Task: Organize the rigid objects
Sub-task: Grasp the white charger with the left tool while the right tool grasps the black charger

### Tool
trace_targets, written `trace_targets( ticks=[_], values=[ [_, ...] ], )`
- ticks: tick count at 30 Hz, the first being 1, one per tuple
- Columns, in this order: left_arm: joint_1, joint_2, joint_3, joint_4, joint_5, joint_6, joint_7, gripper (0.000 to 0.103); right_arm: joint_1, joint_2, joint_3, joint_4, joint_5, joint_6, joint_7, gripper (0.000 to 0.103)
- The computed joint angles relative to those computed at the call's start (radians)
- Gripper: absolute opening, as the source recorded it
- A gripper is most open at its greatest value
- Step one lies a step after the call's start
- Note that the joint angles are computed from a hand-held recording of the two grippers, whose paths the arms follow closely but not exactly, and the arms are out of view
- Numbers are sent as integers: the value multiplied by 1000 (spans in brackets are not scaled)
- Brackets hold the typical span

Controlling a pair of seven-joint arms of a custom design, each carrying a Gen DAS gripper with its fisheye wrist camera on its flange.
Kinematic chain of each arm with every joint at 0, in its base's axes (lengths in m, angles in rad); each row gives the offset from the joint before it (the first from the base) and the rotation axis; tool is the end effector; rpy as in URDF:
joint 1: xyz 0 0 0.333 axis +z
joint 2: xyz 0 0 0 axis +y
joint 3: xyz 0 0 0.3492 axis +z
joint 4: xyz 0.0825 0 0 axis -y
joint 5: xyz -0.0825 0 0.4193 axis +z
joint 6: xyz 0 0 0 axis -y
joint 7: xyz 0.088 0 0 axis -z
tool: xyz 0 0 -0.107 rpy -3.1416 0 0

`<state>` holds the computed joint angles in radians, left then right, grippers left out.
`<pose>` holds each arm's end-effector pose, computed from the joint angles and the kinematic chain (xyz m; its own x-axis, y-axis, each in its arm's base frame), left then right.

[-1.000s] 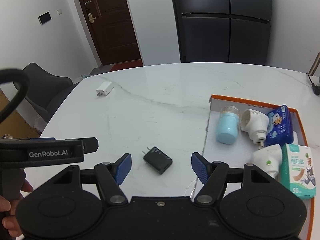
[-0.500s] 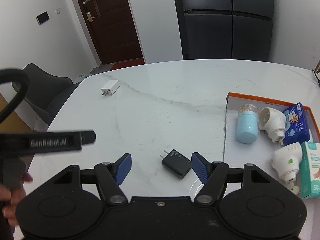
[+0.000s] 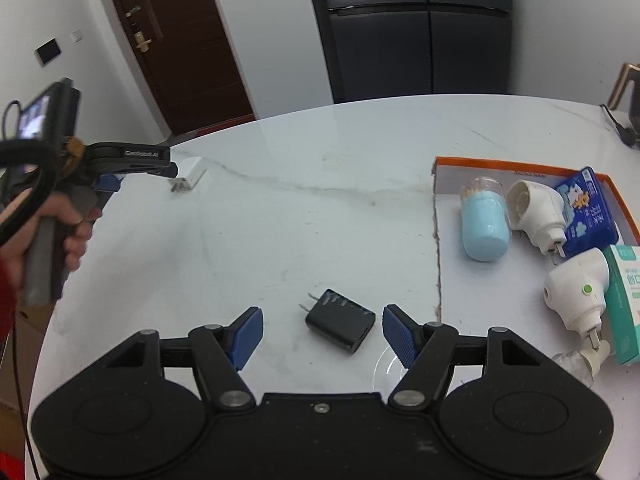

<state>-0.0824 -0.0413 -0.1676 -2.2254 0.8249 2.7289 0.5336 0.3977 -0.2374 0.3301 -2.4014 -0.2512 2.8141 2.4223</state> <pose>0.5571 -0.1716 0.4551 0.1353 -0.9881 -0.0731 -0.7498 -0.0538 -0.6595 0.3814 0.3656 0.4847 0.1753 -0.9568 -0.2318 -0.8201 -0.0116 -0.5721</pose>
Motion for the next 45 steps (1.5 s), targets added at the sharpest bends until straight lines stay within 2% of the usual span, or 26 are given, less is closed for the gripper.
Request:
trace_targets(
  ticks=[6,9,11,12,13,15,16,17,18,23,26,29,33,36,38,41,43,45],
  values=[
    [-5,131,36,99,92,2,-45,98,-21,10,9,-1,-39,1,54,80],
    [-12,172,49,133,72,3,-20,97,-21,16,3,-4,-48,4,65,80],
    [-15,183,55,143,49,-1,9,86,-19,21,-2,-6,-49,3,63,80],
    [-13,184,59,139,40,15,17,85,-18,23,-4,-7,-51,5,63,80],
    [-12,180,64,131,35,38,18,79,-19,24,-6,-10,-54,9,64,80],
    [-6,164,67,104,10,85,33,64,-18,28,-9,-12,-58,9,63,80],
    [-14,158,66,102,20,84,32,52,-15,29,-13,-15,-54,9,58,80],
    [-17,143,65,84,26,92,35,45,-13,30,-15,-17,-50,11,55,80],
    [-19,132,61,71,22,98,39,42,-8,33,-20,-19,-41,15,48,80],
    [-36,-23,14,-105,20,118,3,41,10,59,-31,-14,-10,47,-9,80],
    [-63,-173,-33,-255,-66,114,17,41,14,81,-33,-6,-19,59,-33,80],
    [-117,-327,-81,-382,-190,68,23,41,12,104,-35,3,-60,72,-44,80],
    [-167,-465,-151,-466,-294,-16,-32,43,29,127,-59,8,-67,92,-115,80],
    [-176,-504,-178,-482,-322,-47,-80,46,63,136,-88,5,11,106,-255,80],
    [-163,-506,-191,-483,-302,-54,-90,60,73,141,-96,5,44,114,-325,80],
    [-144,-515,-218,-480,-269,-65,-136,69,91,152,-107,10,113,130,-443,80],
    [-131,-512,-229,-473,-241,-66,-158,70,96,162,-110,16,140,127,-500,80],
    [-141,-497,-218,-461,-241,-74,-154,68,90,171,-107,24,125,119,-506,80]
  ],
)
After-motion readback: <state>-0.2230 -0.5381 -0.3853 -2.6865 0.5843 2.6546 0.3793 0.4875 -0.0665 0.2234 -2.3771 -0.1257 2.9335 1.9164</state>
